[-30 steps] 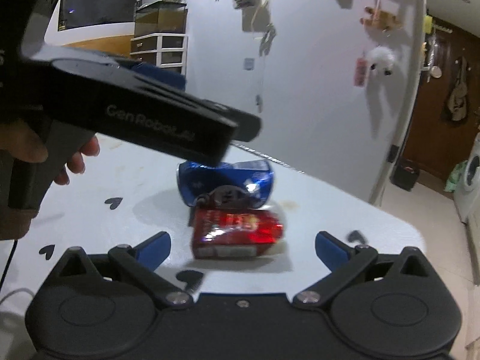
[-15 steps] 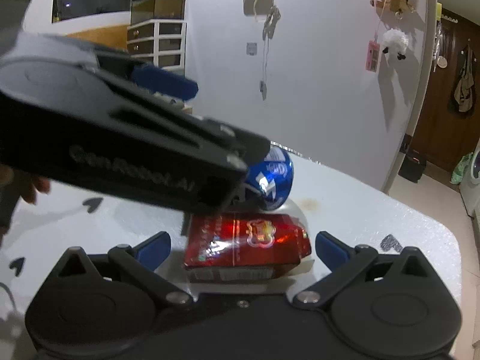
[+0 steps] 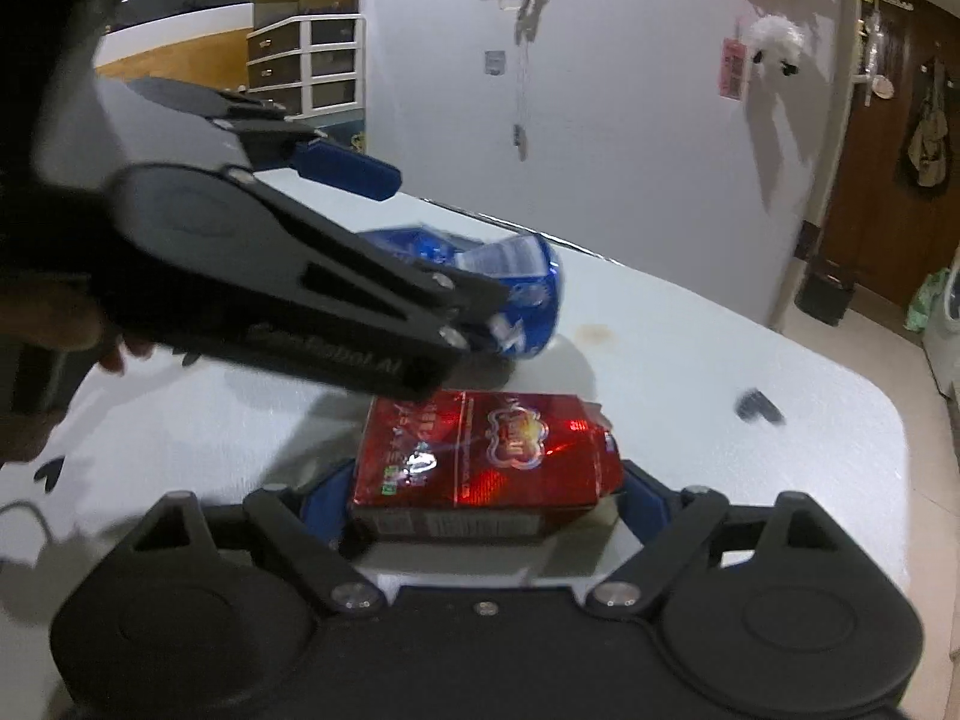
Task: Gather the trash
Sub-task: 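Grasp the blue crushed can with the left gripper while the right gripper grasps the red pack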
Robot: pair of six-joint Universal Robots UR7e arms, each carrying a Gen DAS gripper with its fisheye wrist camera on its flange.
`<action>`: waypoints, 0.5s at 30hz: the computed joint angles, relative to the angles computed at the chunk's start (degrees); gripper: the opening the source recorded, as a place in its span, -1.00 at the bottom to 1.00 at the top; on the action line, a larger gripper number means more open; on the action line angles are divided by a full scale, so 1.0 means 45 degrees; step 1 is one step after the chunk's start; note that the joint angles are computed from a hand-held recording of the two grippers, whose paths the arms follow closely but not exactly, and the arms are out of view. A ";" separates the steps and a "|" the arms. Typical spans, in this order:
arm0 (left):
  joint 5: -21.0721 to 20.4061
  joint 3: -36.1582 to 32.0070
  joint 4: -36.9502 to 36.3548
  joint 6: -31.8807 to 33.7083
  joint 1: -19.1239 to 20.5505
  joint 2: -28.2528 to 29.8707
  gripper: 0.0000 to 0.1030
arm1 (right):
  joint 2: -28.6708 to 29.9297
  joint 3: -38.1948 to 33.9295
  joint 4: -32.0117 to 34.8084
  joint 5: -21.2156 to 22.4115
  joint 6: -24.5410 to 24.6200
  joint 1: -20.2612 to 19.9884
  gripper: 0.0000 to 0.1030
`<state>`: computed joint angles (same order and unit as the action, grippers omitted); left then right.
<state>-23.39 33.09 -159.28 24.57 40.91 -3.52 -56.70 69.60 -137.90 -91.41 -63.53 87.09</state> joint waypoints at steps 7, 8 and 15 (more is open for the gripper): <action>0.0522 -0.1008 0.0624 0.1049 0.0040 0.0797 0.54 | -0.0695 0.0576 -0.0096 0.0396 0.0427 -0.0453 0.75; 0.0646 -0.1219 0.0575 0.1227 0.0051 0.0937 0.55 | -0.0755 0.0641 -0.0102 0.0419 0.0444 -0.0472 0.75; 0.1791 -0.3190 -0.0146 0.2643 0.0210 0.2162 0.50 | -0.0851 0.0866 -0.0333 0.0360 0.0424 -0.0468 0.76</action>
<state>-15.33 18.73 -159.94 36.46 41.85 6.21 -60.53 73.50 -139.40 -89.79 -61.62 84.98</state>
